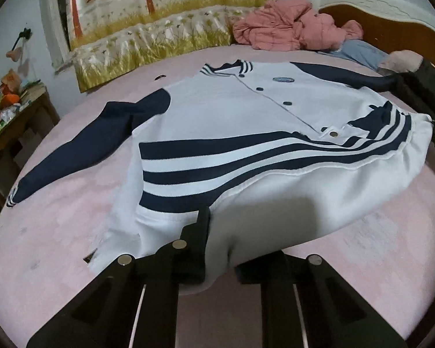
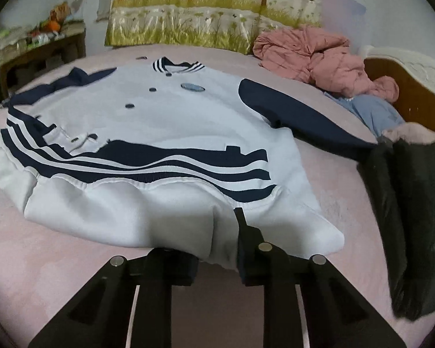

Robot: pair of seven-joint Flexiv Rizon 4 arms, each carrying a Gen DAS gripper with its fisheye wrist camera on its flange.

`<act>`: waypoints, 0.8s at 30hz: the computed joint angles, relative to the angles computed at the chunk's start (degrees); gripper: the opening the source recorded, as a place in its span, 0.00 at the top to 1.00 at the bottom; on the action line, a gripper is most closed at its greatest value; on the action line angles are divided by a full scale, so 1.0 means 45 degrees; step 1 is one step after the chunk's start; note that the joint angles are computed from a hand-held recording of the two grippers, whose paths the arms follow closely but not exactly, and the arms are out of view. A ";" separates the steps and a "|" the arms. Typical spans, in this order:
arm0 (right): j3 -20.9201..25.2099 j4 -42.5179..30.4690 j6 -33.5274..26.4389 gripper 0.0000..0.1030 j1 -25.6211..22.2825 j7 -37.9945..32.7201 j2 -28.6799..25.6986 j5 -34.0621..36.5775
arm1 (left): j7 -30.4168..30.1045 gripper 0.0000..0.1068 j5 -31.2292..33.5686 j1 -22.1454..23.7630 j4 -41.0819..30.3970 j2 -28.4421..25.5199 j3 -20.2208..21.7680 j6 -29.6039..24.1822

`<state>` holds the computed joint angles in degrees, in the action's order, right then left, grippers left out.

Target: Fold large clothes

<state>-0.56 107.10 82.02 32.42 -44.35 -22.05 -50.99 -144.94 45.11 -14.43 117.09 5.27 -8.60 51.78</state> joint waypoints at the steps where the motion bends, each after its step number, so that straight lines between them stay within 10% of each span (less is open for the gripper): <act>1: -0.0154 0.0317 0.0135 0.79 0.0079 0.0224 0.0261 -0.0260 | 0.0107 0.88 -0.0147 -0.0102 0.0081 0.0154 -0.0042 -0.0071; 14: 0.2703 0.2089 -0.1592 0.78 -0.1165 -0.3510 0.2371 0.4034 | 0.0845 0.86 -0.3440 -0.0051 0.1863 0.1910 -0.0625 -0.0460; 24: 0.2871 -0.1581 -0.2981 0.71 -0.1039 -0.5544 0.0712 0.6419 | 0.1057 0.60 -0.2362 0.0873 0.0134 0.1435 -0.0683 -0.1076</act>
<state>12.36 99.98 68.60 27.75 -69.30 -18.84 -22.10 -140.19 34.48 -10.51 117.70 11.73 -11.68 46.94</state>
